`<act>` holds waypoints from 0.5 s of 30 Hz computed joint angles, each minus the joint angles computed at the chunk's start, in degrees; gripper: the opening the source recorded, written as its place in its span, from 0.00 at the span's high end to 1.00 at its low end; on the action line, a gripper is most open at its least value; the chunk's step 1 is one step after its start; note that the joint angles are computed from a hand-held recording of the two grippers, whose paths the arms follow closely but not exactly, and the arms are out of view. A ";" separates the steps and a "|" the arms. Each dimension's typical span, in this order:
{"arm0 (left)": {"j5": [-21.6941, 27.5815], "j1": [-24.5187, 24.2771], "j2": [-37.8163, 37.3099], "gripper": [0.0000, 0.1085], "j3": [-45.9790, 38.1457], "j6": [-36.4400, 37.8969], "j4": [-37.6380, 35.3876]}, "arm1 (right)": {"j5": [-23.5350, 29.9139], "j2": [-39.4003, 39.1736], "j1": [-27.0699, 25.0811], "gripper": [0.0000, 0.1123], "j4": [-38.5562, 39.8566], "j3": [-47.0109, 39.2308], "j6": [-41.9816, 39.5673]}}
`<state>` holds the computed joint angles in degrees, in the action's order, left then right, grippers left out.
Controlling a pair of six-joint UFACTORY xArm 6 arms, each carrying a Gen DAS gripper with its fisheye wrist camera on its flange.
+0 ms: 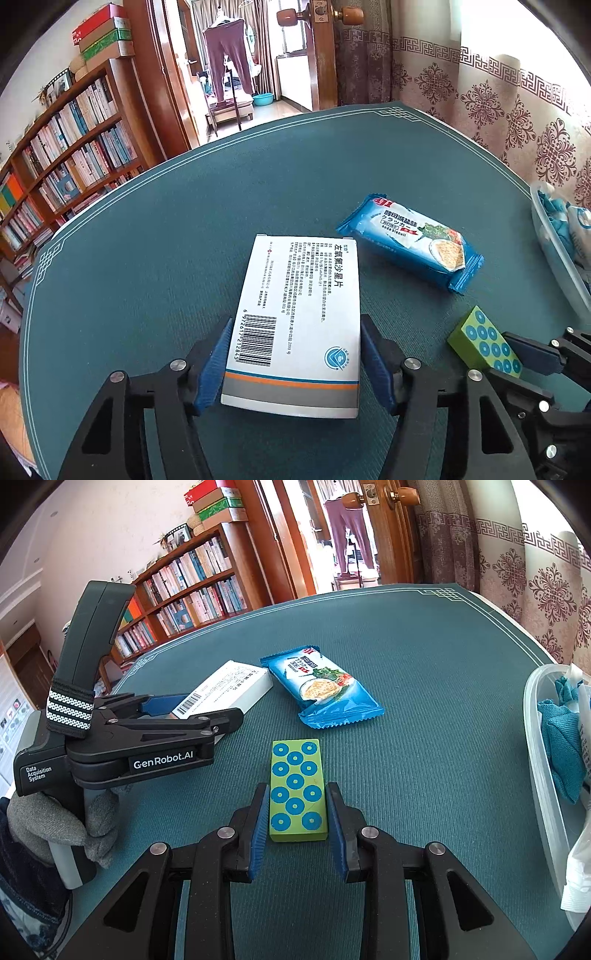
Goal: Organize objects
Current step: 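Grasp the white medicine box with left tool while right grasps green dotted brick, then carry medicine box and green brick over the bowl with both tools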
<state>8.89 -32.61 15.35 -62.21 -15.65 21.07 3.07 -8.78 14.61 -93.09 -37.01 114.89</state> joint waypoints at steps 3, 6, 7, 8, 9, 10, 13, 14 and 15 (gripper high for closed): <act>0.01 0.34 -1.69 0.37 1.66 -6.17 5.09 | -0.06 0.03 -0.03 0.73 -0.30 -0.05 0.33; -0.22 0.87 -4.08 0.37 3.63 -11.81 8.86 | 0.02 0.21 0.14 0.73 -1.22 -0.20 1.40; 0.00 1.06 -4.95 0.37 4.17 -14.72 11.18 | -0.05 0.15 0.02 0.73 -1.24 -0.14 1.32; -0.03 1.25 -5.79 0.37 4.77 -16.96 12.88 | -0.08 0.13 0.00 0.73 -1.26 -0.14 1.33; -0.19 1.37 -6.69 0.37 5.48 -18.56 13.97 | -0.08 0.13 0.00 0.73 -1.26 -0.14 1.33; -0.33 1.46 -7.52 0.37 6.12 -20.23 15.09 | -0.08 0.13 0.00 0.73 -1.26 -0.14 1.33; -1.14 1.67 -10.19 0.37 8.37 -25.56 18.53 | -0.62 0.30 -0.21 0.73 -4.07 -0.51 4.43; -1.58 1.81 -11.08 0.37 9.18 -27.94 20.31 | -1.09 0.50 -0.44 0.73 -5.96 -0.88 6.47; -1.96 1.92 -11.89 0.37 9.94 -30.77 22.60 | -1.74 0.60 -0.72 0.73 -8.91 -1.26 9.68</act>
